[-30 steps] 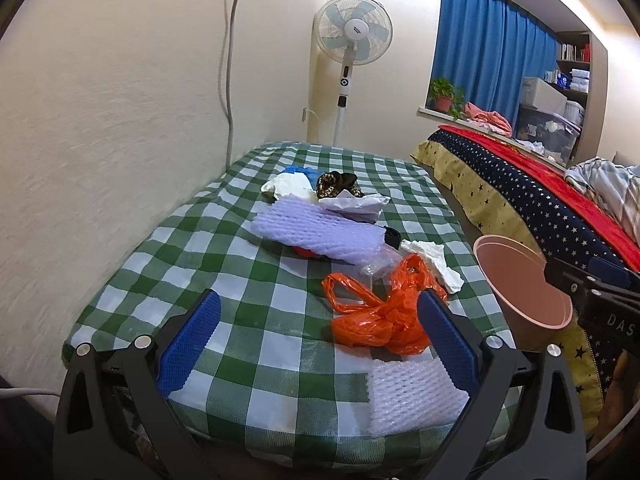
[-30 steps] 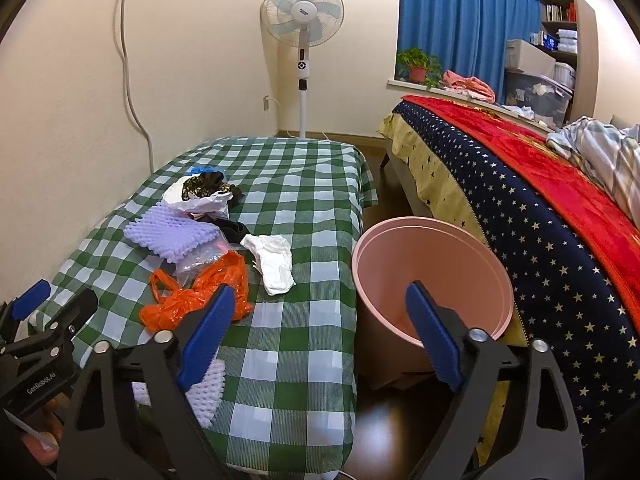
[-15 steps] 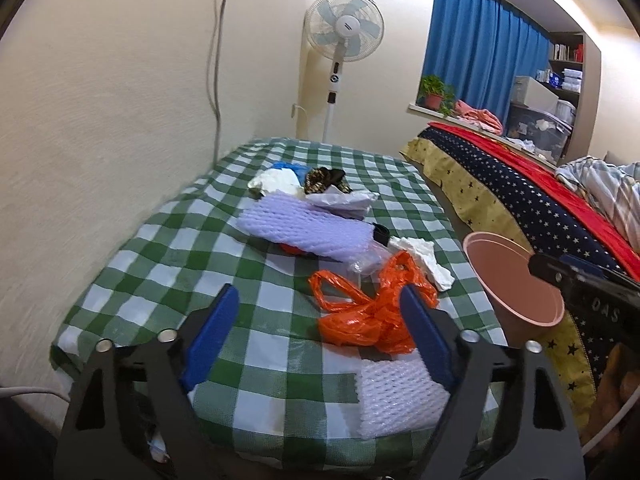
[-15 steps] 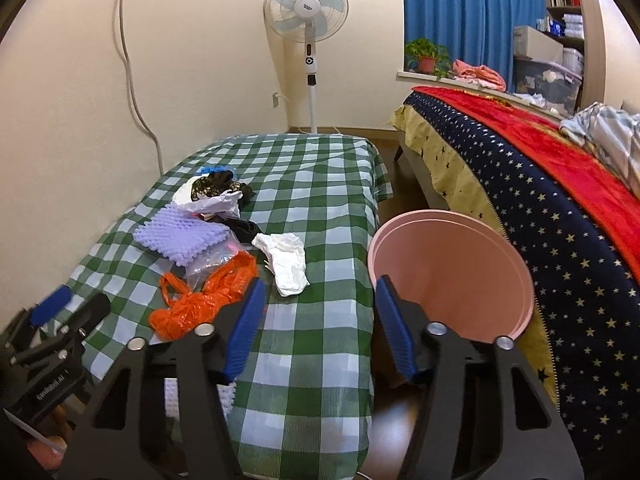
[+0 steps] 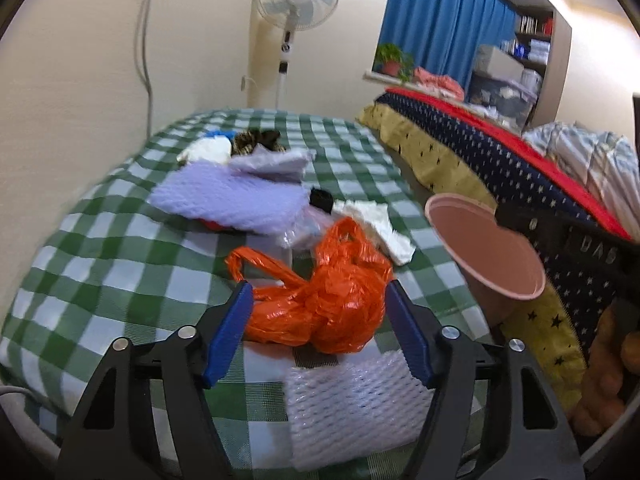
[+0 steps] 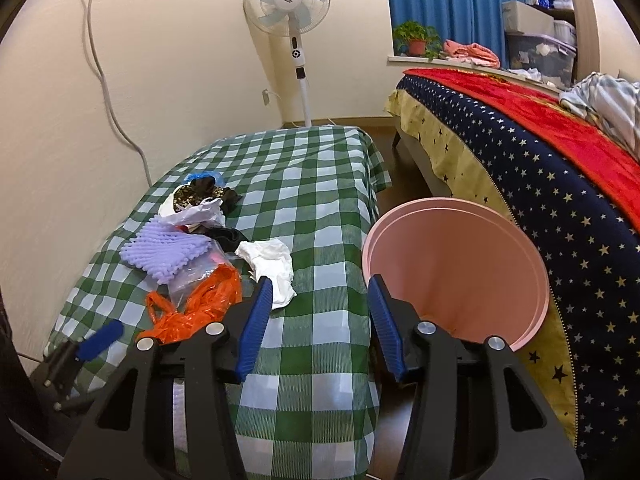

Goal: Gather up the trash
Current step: 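Grasp the orange plastic bag with the left tool while the right tool grasps the white tissue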

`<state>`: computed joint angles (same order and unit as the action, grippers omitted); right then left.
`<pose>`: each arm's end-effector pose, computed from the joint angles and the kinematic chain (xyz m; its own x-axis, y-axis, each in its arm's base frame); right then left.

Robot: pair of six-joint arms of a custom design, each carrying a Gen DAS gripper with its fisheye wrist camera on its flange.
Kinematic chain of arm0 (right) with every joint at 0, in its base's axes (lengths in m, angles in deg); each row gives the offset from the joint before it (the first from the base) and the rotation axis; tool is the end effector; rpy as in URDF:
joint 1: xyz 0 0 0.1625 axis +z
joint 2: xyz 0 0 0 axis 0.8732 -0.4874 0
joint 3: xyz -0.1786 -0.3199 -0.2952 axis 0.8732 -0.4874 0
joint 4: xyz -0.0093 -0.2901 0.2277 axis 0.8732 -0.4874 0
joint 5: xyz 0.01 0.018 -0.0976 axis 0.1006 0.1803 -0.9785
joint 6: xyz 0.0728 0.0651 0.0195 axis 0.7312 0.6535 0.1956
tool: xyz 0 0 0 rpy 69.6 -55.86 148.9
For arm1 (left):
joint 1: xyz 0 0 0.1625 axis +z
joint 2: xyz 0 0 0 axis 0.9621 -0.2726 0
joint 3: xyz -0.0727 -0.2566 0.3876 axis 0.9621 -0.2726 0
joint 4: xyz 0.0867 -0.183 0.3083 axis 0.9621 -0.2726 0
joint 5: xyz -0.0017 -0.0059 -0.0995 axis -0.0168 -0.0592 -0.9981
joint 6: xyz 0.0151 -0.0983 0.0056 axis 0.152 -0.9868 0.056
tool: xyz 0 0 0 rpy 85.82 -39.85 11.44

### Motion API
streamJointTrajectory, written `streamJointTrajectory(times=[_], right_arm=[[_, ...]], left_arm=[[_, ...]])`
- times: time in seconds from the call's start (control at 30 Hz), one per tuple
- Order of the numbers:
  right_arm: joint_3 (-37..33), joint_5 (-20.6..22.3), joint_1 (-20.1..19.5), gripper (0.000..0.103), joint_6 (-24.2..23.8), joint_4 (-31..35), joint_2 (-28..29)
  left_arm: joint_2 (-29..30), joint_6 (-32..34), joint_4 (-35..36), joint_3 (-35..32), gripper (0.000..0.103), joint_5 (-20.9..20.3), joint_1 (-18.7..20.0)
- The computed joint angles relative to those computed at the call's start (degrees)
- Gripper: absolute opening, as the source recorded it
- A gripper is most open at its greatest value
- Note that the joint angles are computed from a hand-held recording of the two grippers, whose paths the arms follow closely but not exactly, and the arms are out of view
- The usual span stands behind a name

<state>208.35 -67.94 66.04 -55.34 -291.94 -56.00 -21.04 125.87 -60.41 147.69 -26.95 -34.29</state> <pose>0.3135 -0.3218 -0.0106 -0.7859 -0.0389 0.6171 -0.4976 0.6323 -0.5938 -0.0226 -0.2942 0.2128 -0.8083 0.1160 -0.5772 0.5164 0.6105 -0.6005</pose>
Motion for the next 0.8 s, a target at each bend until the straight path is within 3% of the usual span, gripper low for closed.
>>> streamJointTrajectory(times=[0.07, 0.2, 0.33, 0.8], right_arm=[[-0.24, 0.9, -0.79, 0.05, -0.07, 0.4, -0.05], [-1.02, 2.73, -2.0, 0.05, 0.21, 1.82, 0.01], [-2.11, 4.63, -3.6, 0.05, 0.38, 3.35, 0.4], [-8.41, 10.66, -8.54, 0.051, 0.32, 13.58, 2.48]], left_arm=[[0.72, 1.03, 0.18, -1.05, 0.056, 2.05, 2.2], [0.32, 3.56, 0.69, -2.65, 0.028, 6.26, 5.94], [-1.09, 4.96, 0.53, -3.01, 0.018, 7.27, 6.83], [-2.71, 5.61, 1.93, -3.5, 0.016, 4.11, 8.24]])
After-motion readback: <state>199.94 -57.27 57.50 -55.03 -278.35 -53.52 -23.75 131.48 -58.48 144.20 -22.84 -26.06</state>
